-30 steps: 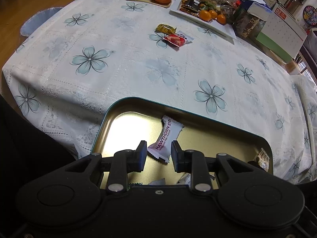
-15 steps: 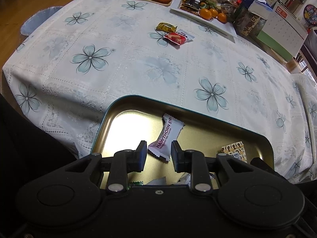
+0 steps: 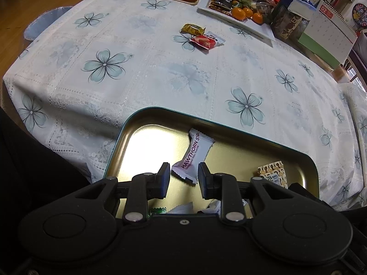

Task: Organize snacks
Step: 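Lower both snacks into the gold tray and open both grippers, then move both tools back toward the red-white packet and gold candy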

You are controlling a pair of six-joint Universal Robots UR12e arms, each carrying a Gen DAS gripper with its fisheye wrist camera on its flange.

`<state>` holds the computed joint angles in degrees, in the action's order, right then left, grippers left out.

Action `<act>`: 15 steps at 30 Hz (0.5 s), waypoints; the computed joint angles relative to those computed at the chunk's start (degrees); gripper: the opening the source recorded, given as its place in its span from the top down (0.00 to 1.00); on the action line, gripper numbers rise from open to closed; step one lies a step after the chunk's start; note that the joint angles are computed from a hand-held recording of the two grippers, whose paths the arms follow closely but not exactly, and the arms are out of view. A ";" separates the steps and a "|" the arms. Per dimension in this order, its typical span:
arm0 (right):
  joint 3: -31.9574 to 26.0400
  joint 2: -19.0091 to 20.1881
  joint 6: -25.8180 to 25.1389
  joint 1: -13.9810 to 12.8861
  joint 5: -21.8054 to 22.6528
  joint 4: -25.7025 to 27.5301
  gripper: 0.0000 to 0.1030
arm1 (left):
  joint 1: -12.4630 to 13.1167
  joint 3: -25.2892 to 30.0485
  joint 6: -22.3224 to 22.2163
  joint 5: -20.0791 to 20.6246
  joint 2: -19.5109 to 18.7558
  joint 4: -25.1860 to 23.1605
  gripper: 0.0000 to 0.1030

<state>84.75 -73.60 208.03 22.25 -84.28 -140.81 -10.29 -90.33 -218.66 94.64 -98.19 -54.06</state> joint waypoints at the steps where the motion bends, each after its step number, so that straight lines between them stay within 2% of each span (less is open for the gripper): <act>1: -0.02 0.00 0.28 -0.05 0.02 0.19 0.60 | 0.00 0.02 -0.06 0.00 -0.02 -0.08 0.66; 15: -0.03 -0.04 0.96 -0.17 0.27 0.84 0.59 | 0.17 -0.06 -0.45 -0.52 0.04 -0.46 0.66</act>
